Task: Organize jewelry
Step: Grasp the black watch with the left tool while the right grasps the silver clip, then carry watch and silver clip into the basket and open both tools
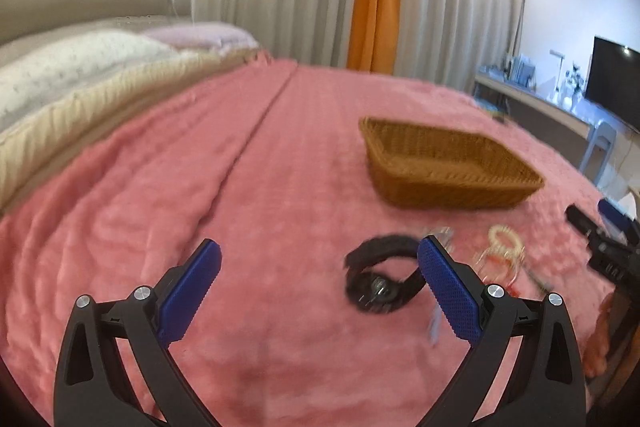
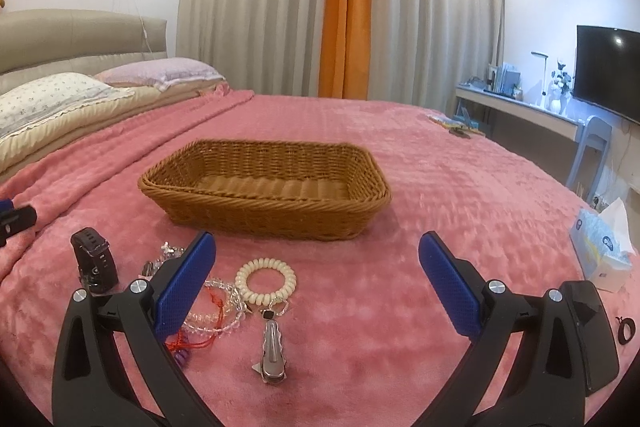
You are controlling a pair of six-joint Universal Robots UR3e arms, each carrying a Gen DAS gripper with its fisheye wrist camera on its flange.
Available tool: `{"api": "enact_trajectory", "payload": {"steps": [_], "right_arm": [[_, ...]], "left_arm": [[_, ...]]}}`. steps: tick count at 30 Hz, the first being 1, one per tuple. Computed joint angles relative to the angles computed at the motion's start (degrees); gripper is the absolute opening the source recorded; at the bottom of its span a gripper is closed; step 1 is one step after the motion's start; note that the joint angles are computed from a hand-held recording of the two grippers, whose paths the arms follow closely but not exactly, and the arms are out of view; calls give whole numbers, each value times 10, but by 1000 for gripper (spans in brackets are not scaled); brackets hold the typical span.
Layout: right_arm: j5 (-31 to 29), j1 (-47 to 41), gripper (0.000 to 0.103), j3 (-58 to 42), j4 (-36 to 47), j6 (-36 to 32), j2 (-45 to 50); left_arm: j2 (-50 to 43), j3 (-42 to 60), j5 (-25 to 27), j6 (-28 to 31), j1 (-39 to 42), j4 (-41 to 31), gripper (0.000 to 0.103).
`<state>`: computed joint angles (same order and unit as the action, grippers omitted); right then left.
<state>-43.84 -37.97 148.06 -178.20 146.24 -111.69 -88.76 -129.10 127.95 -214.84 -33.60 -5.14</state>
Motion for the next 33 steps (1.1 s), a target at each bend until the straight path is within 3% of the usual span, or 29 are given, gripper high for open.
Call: {"api": "enact_trajectory", "payload": {"steps": [3,5,6,9,16,19,22,24,27,28,30,33], "right_arm": [[-8,5,97,-48,85,-16,15],[-10,6,96,-102,177,-37,36],[-22,12,96,-127,204,-39,50],[-55,26,91,-164,234,-48,76],[-91,25,75,-192,386,-126,68],[-101,27,62,-173,448,-167,42],[-126,52,48,-135,421,-169,17],[-157,82,33,-117,364,-147,20],[-173,102,27,-116,345,-139,31],[-175,103,23,-115,342,-138,32],[-176,102,15,-117,347,-142,33],[-168,92,14,-119,364,-151,22]], "left_arm": [[-2,17,-44,11,33,-61,94],[-6,25,-75,26,49,-78,83],[-12,33,-85,34,51,-85,83],[-21,47,-105,46,60,-89,82],[-44,56,-160,67,98,-76,67],[-50,62,-169,66,102,-86,57],[-54,62,-166,61,103,-82,54],[-61,66,-167,62,105,-75,38],[-80,84,-175,66,109,-86,26],[-85,91,-176,68,109,-89,15],[-91,95,-170,70,106,-86,14],[-87,86,-166,71,104,-71,12]]}}
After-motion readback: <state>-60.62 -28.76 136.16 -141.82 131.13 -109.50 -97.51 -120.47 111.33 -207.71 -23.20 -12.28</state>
